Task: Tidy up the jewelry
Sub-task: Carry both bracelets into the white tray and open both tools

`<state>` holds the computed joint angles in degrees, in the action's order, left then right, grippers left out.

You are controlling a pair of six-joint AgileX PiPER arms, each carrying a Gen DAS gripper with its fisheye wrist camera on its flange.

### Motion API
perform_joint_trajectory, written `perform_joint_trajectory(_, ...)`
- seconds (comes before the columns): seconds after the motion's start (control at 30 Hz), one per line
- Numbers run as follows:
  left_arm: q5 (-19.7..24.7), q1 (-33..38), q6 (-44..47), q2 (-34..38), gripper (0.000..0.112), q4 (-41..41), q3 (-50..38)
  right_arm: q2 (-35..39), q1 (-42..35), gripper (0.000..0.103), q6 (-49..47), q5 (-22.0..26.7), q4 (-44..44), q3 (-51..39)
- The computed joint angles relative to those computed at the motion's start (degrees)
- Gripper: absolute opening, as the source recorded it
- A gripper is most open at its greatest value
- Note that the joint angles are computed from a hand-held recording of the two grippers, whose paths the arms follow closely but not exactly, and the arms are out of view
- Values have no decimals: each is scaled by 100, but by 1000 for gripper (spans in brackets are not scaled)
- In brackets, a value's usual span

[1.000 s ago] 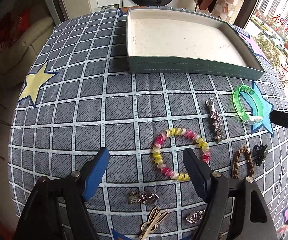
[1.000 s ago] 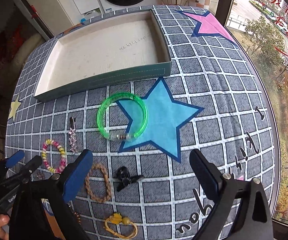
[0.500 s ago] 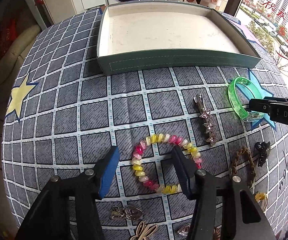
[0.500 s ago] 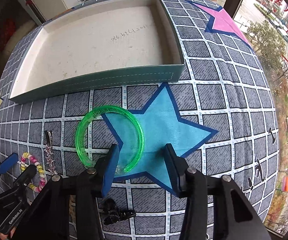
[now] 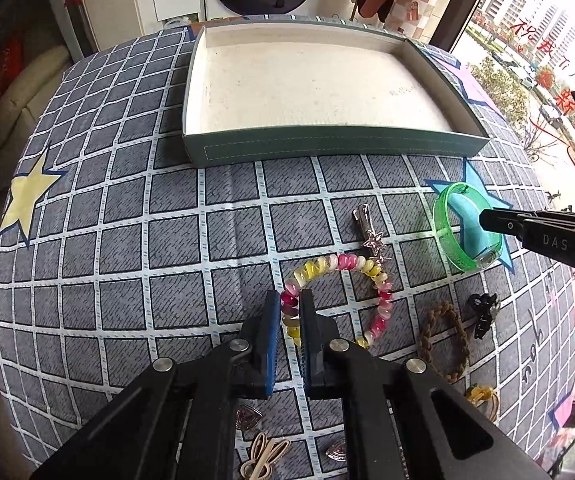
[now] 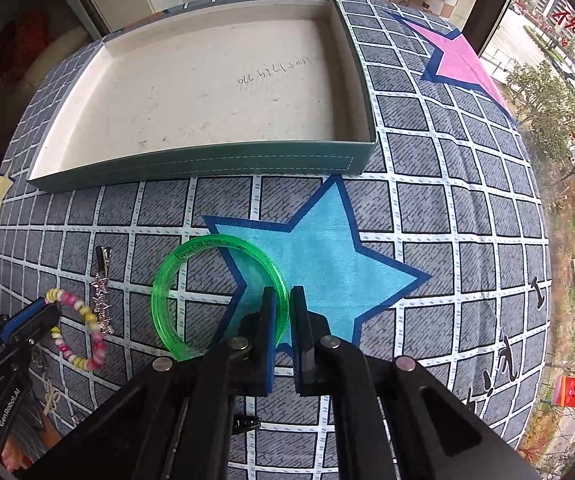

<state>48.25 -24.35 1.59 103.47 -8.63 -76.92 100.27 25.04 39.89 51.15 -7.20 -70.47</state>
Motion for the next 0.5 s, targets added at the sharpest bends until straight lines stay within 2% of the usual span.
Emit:
perform_joint_trajectory(0.1, 68, 78, 148, -180, 21, -118, -5, -236, -77, 7, -168, -42, 129, 111)
perform_joint_trajectory(0.23, 376, 148, 232, -127, 21, -284, -501, -554, -251, 7, -428, -37, 338, 180)
perform_joint_trajectory(0.4, 629, 260, 314, -193, 21, -515, -937, -659, -584, 7, -965, 236, 578, -241)
perform_joint_trajectory(0.5, 821, 335, 375, -86, 21, -647, -1339, -385, -561, 7, -919, 393, 592, -842)
